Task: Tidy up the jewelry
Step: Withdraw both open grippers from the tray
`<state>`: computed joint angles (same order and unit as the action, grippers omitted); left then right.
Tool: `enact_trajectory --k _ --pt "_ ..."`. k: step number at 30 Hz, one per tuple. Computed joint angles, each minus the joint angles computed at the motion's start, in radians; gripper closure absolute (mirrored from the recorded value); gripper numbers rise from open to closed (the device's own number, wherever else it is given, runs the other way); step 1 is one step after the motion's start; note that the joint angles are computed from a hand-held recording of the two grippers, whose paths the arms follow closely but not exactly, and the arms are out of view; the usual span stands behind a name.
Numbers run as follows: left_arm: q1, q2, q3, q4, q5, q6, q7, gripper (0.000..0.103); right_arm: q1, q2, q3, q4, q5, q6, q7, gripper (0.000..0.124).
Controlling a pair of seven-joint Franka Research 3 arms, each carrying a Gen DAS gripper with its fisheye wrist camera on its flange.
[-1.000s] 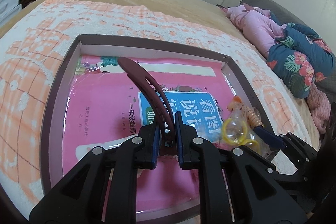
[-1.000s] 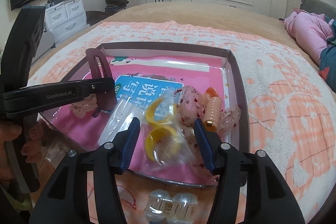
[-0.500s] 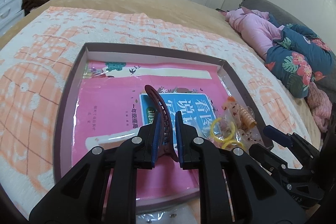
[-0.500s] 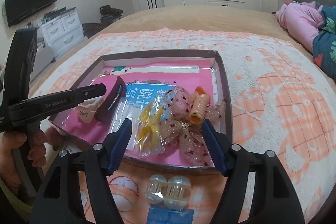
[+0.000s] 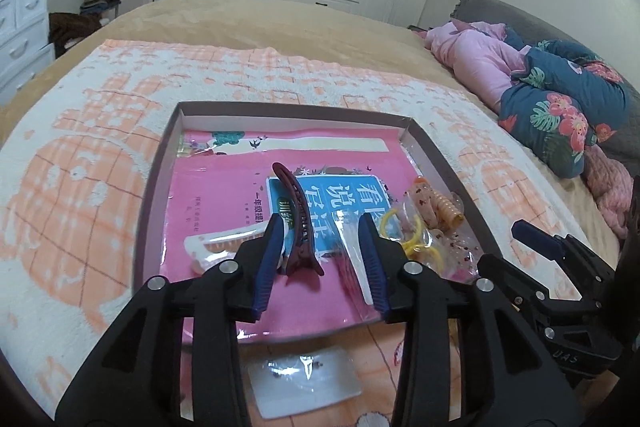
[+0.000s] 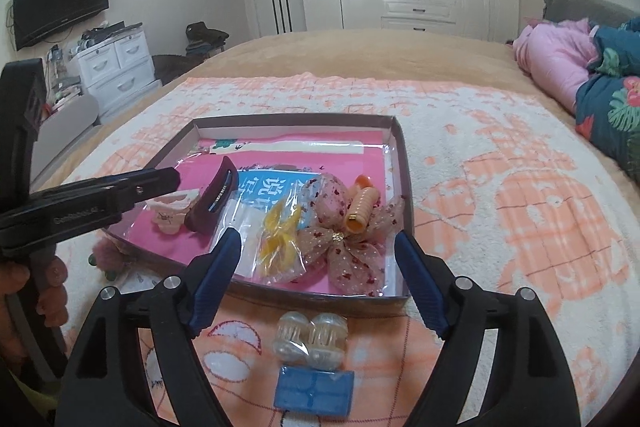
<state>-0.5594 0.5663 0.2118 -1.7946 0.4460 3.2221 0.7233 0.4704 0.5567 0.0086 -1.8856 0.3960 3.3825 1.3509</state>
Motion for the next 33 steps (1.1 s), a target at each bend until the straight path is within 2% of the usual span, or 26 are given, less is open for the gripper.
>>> enact_trajectory --k 7,10,15,18,20,27,29,31,33 --pt "-0.131 -0.031 0.140 -0.071 -0.028 0.052 -0.036 0.060 0.003 -0.024 0.002 -0.039 0.014 0.035 -0.007 0.046" --pt "-0.168 -0.042 0.174 -0.103 -0.061 0.066 -0.020 0.055 -0.009 -0.037 0.016 -0.063 0.021 0.047 -0.005 0.045" --pt "-0.229 -0.065 0.226 -0.158 -0.133 0.097 0.019 0.054 -0.045 -0.072 0.056 -0.126 0.018 0.085 0.010 0.045" --pt "-0.276 -0.079 0.264 -0.193 -0.177 0.120 0.050 0.040 -0.023 -0.091 0.039 -0.159 0.035 0.116 -0.001 0.044" --pt "-0.312 -0.086 0.293 -0.213 -0.209 0.130 0.074 0.040 -0.013 -0.100 0.035 -0.174 0.048 0.130 -0.012 0.044" --pt "-0.397 -0.103 0.348 -0.264 -0.312 0.147 0.167 0.027 -0.018 -0.122 0.057 -0.220 0.066 0.175 -0.028 0.043" --pt "-0.402 -0.109 0.344 -0.276 -0.335 0.149 0.192 0.026 -0.019 -0.127 0.062 -0.230 0.066 0.182 -0.032 0.041" --pt "-0.422 -0.112 0.355 -0.289 -0.365 0.147 0.218 0.016 -0.019 -0.131 0.067 -0.240 0.067 0.189 -0.035 0.041" --pt "-0.441 -0.115 0.366 -0.302 -0.394 0.147 0.245 0.016 -0.018 -0.135 0.071 -0.249 0.067 0.194 -0.037 0.040"
